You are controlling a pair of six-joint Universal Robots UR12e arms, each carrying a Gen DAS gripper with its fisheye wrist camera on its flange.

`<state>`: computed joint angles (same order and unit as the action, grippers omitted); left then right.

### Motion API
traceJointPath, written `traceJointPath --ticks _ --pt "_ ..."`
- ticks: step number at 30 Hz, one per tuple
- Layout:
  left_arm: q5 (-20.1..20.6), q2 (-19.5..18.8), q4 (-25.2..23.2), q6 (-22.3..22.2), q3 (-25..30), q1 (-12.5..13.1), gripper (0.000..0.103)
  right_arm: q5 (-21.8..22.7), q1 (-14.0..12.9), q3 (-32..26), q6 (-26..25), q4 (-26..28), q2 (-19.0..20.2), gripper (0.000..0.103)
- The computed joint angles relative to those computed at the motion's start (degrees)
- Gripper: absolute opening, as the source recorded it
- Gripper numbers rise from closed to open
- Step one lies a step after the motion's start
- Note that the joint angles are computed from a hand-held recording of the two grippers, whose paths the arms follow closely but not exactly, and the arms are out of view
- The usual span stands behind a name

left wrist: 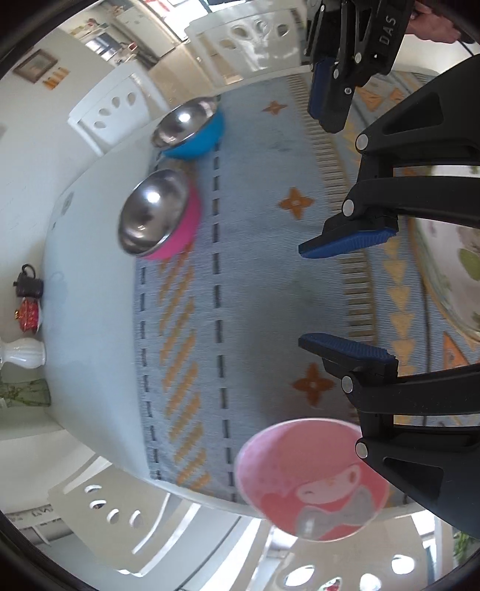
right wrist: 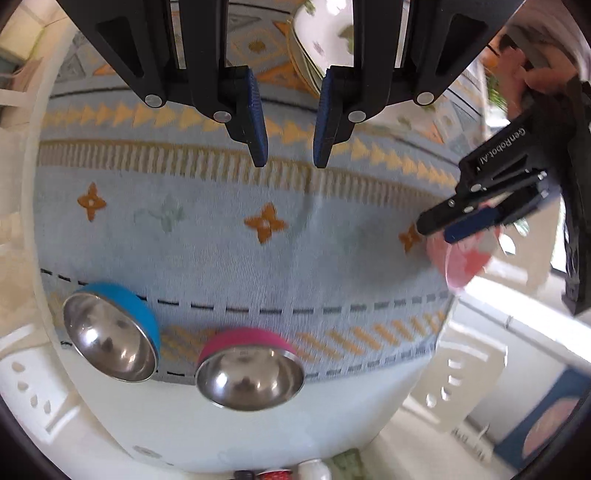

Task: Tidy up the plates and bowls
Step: 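Open both tools and release the plate stack, then move both tools to the pink-bottomed steel bowl, then close both tools on the steel bowl rim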

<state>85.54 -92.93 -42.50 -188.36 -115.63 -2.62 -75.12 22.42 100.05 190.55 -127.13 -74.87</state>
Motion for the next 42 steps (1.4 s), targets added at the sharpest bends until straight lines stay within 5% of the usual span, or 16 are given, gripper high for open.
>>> traceJointPath --ticks 11,18,29,42 --pt "-0.16 -7.31 2.95 -1.52 7.72 -0.89 0.039 2.51 -1.57 -6.65 1.11 -1.7 5.87 0.03" --pt "-0.45 -11.88 3.15 -2.83 11.61 -1.83 0.04 4.72 -2.92 -7.37 6.49 -4.56 8.48 0.049" --pt "-1.48 -16.31 0.88 -5.14 14.5 -2.17 0.04 2.01 -4.51 -7.12 17.06 -12.79 10.91 0.049" --pt "-1.64 -18.56 -0.41 -8.0 15.4 -1.96 0.042 -2.44 -4.11 -10.36 15.43 -9.65 14.0 0.048"
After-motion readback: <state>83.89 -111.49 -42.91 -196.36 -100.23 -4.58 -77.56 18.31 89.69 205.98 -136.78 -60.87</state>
